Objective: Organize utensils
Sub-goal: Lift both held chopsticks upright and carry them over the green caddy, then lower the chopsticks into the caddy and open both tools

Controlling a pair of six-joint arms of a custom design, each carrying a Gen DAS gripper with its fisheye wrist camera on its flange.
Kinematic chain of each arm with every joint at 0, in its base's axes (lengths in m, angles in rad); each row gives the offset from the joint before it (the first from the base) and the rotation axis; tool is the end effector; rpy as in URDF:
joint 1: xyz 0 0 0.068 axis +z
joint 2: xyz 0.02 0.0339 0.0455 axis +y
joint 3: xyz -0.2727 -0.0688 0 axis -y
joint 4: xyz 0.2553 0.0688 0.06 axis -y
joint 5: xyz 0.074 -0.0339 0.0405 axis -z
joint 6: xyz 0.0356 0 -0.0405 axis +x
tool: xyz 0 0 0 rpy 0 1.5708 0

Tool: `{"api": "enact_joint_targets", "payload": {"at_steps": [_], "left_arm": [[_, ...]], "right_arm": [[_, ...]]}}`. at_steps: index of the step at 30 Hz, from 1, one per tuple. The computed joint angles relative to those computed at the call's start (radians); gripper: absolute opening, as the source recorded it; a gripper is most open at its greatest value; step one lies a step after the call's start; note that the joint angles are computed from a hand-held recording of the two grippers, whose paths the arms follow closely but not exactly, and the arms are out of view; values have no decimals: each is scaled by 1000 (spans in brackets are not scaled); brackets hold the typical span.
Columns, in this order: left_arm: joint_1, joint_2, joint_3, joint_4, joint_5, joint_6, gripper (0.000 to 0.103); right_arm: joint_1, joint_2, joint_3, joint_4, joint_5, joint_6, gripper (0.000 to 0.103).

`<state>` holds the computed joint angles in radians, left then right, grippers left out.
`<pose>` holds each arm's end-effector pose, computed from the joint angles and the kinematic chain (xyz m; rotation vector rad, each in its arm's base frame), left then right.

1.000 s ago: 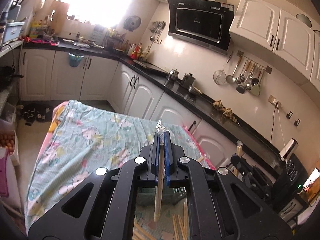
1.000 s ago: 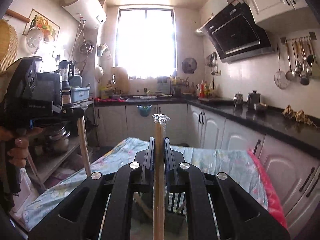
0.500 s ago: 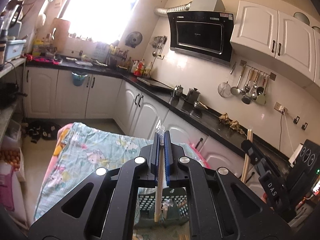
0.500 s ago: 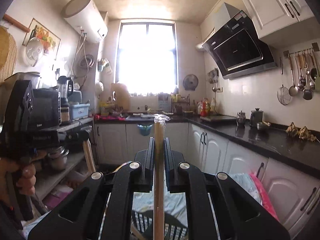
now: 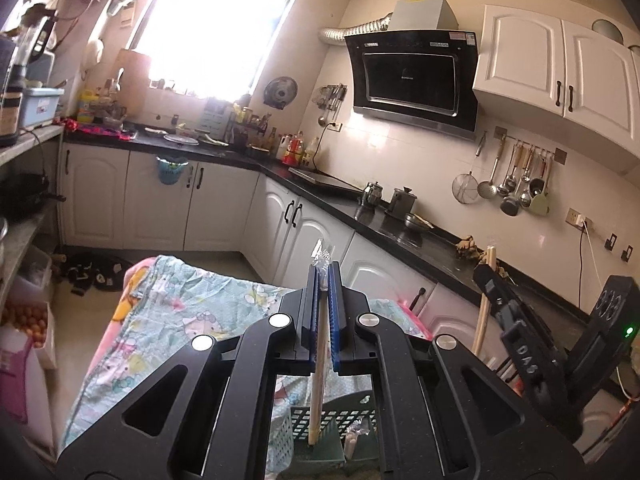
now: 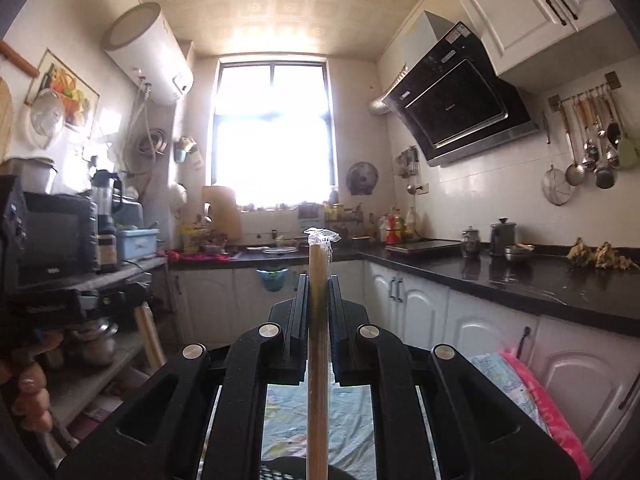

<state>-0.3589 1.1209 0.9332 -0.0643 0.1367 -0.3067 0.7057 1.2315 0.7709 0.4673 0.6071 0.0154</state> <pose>0.2504 -0.0991 0.3431 0.1471 1.8554 -0.5909 0.2323 0.1712 0.3116 -0.0621 1.5648 0.0927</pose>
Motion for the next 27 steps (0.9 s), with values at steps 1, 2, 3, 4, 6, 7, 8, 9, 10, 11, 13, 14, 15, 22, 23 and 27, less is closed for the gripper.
{"api": "enact_joint_targets", "payload": {"at_steps": [1, 2, 3, 4, 6, 7, 8, 9, 10, 11, 13, 14, 15, 22, 23, 27], "left_arm": [[-2, 4, -6, 9, 1, -3, 2], [-5, 7, -15, 21, -2, -3, 2], [-8, 10, -21, 29, -4, -2, 2], [-12, 12, -29, 39, -6, 0, 2], [-20, 19, -49, 70, -11, 0, 2], [-22, 24, -59, 83, -8, 0, 2], [-27, 27, -64, 91, -12, -1, 2], [-34, 32, -76, 110, -16, -3, 2], [-38, 35, -85, 123, -19, -1, 2], [-44, 38, -94, 137, -26, 1, 2], [-58, 43, -115, 167, -45, 8, 2], [-62, 47, -125, 184, -49, 12, 2], [-67, 50, -132, 194, -58, 15, 2], [-88, 79, -182, 262, -74, 9, 2], [-92, 83, -192, 273, -76, 10, 2], [-96, 97, -206, 279, -76, 2, 2]], "right_arm": [[-5, 12, -5, 20, 0, -6, 9], [-6, 31, -15, 54, 18, -19, 9], [-7, 43, -21, 78, 26, -28, 9], [-11, 60, -32, 113, 28, -37, 9], [-17, 87, -47, 162, 39, -44, 9], [-19, 94, -53, 175, 38, -43, 9], [-21, 109, -57, 190, 44, -43, 9], [-22, 123, -60, 209, 56, -49, 9], [-24, 132, -64, 225, 60, -54, 9], [-28, 144, -70, 244, 62, -57, 9], [-36, 156, -80, 268, 67, -47, 9], [-43, 161, -83, 269, 59, -28, 9], [-50, 166, -89, 276, 54, -14, 9], [-75, 167, -134, 304, 7, 24, 9], [-77, 166, -138, 305, 4, 26, 9], [-84, 150, -159, 288, -19, 64, 15]]}}
